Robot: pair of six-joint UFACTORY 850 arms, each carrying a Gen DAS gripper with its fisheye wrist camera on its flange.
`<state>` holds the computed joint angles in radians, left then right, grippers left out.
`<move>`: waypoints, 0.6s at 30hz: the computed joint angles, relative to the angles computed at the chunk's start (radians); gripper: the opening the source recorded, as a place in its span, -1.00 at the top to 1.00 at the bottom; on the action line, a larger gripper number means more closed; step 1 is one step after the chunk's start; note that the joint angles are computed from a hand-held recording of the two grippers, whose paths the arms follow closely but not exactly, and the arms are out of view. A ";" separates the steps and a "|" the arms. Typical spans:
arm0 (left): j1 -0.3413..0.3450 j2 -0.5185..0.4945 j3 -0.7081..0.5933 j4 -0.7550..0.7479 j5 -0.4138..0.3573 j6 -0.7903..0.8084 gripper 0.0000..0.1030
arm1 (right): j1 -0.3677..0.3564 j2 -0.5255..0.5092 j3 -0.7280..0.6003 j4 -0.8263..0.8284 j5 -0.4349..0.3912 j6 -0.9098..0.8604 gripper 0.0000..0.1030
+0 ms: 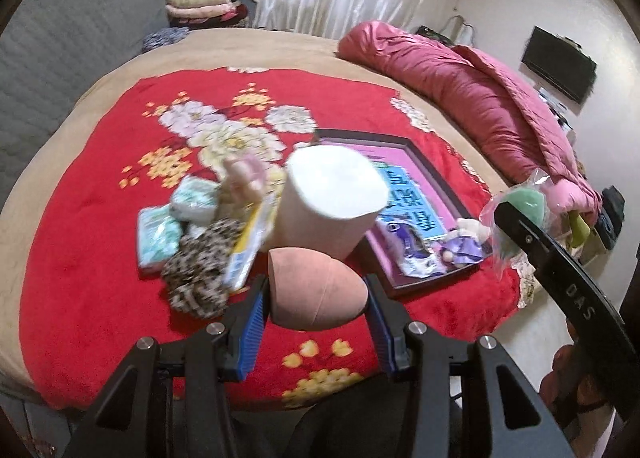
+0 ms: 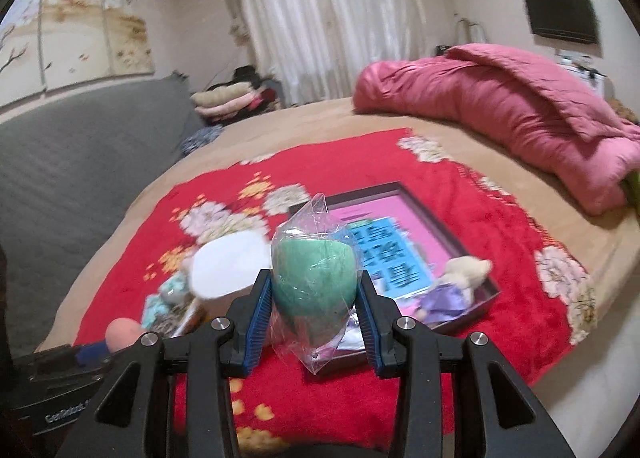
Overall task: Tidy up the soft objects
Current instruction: 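Carry both sponges over the grey tray with both tools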
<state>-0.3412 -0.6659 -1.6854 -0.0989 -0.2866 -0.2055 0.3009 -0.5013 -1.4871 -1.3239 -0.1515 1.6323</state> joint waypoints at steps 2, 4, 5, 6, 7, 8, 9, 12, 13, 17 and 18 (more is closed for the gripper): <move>-0.013 -0.017 -0.031 0.016 -0.009 -0.002 0.09 | -0.013 0.005 0.009 -0.057 -0.016 0.074 0.20; -0.023 -0.031 -0.056 0.018 -0.015 0.005 0.09 | -0.030 0.009 0.019 -0.096 -0.032 0.139 0.20; -0.029 -0.041 -0.073 0.020 -0.021 0.009 0.09 | -0.034 0.010 0.023 -0.113 -0.036 0.163 0.20; -0.033 -0.049 -0.086 0.012 -0.024 0.020 0.09 | -0.041 0.011 0.027 -0.125 -0.039 0.181 0.20; -0.037 -0.060 -0.104 0.008 -0.032 0.028 0.09 | -0.045 0.013 0.031 -0.130 -0.042 0.189 0.20; -0.043 -0.073 -0.126 0.013 -0.038 0.031 0.09 | -0.050 0.013 0.035 -0.137 -0.047 0.200 0.20; -0.048 -0.084 -0.145 0.018 -0.046 0.029 0.09 | -0.053 0.013 0.037 -0.145 -0.048 0.212 0.20; -0.061 -0.128 -0.214 0.001 -0.075 0.063 0.09 | -0.061 0.016 0.046 -0.215 -0.060 0.286 0.20; -0.066 -0.146 -0.243 -0.002 -0.089 0.073 0.09 | -0.063 0.018 0.050 -0.251 -0.065 0.319 0.20; -0.088 -0.227 -0.369 0.017 -0.153 0.078 0.09 | -0.066 0.026 0.062 -0.367 -0.104 0.427 0.20; -0.093 -0.252 -0.406 0.027 -0.177 0.074 0.09 | -0.069 0.029 0.065 -0.383 -0.109 0.445 0.20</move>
